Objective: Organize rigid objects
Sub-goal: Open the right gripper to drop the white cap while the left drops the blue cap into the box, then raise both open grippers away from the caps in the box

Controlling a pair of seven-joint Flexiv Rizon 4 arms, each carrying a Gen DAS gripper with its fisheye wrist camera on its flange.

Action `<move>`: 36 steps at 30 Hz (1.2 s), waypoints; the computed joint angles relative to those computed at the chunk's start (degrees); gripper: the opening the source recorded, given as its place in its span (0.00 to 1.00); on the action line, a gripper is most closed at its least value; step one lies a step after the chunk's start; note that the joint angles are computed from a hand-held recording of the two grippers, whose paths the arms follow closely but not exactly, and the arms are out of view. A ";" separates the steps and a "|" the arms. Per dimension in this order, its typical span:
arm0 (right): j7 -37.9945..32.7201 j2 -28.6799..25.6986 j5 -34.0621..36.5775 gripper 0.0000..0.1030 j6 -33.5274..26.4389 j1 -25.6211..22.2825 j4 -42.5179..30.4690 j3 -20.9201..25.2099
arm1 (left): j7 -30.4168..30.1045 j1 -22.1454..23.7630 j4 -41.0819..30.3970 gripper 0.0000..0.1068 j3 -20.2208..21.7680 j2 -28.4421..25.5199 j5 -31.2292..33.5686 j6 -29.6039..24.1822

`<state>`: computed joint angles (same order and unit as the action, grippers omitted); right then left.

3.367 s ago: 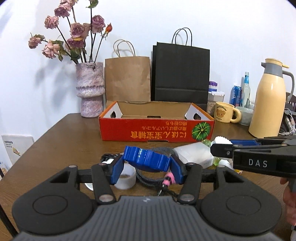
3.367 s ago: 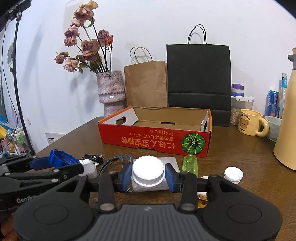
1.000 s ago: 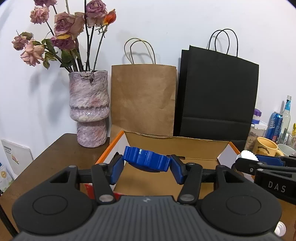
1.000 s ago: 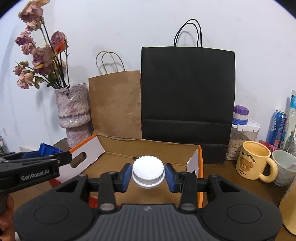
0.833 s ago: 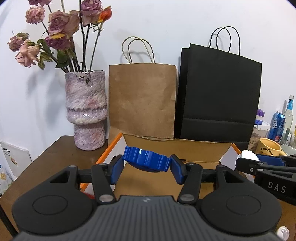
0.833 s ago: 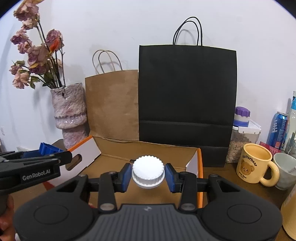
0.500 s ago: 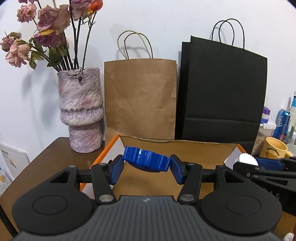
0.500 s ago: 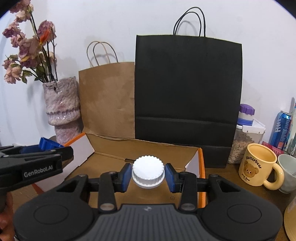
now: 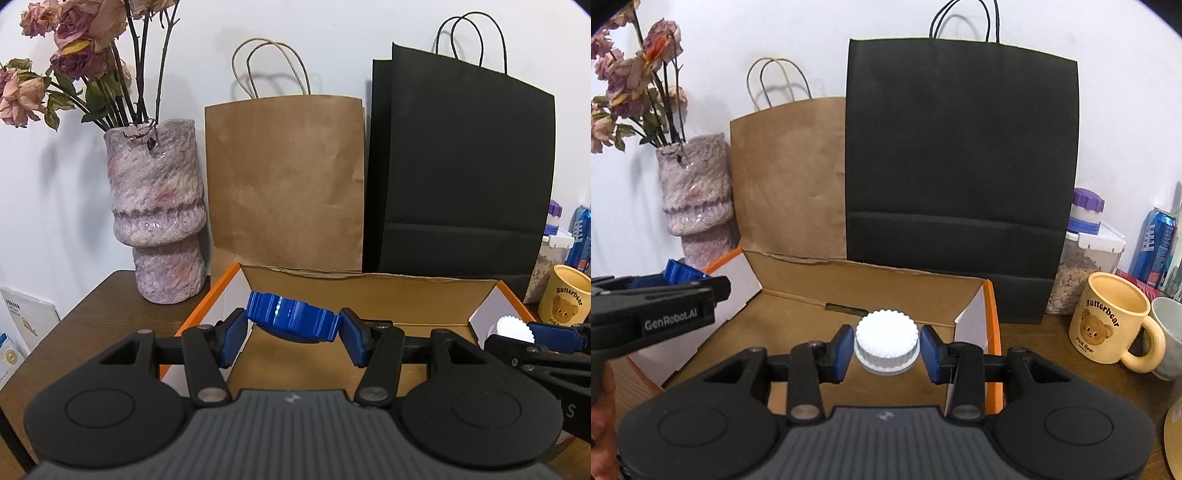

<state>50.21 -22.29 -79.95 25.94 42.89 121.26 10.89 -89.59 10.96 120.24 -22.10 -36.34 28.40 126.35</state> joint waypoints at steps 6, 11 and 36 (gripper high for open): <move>0.78 0.25 1.08 0.59 0.44 -0.26 0.37 0.19 | 0.73 -1.21 0.29 0.86 1.59 0.17 -0.84 1.66; 1.74 0.55 2.37 0.95 -1.74 0.33 0.63 0.39 | -0.15 -1.96 0.40 0.96 2.72 0.47 -1.36 3.08; -1.95 0.37 4.34 1.00 -2.04 1.06 -0.33 0.70 | -1.67 -2.57 0.89 0.96 3.90 1.58 -0.85 3.14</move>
<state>48.26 -21.92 -75.62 23.89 43.94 120.93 11.59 -91.27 8.39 121.14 -18.20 -34.76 27.56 129.49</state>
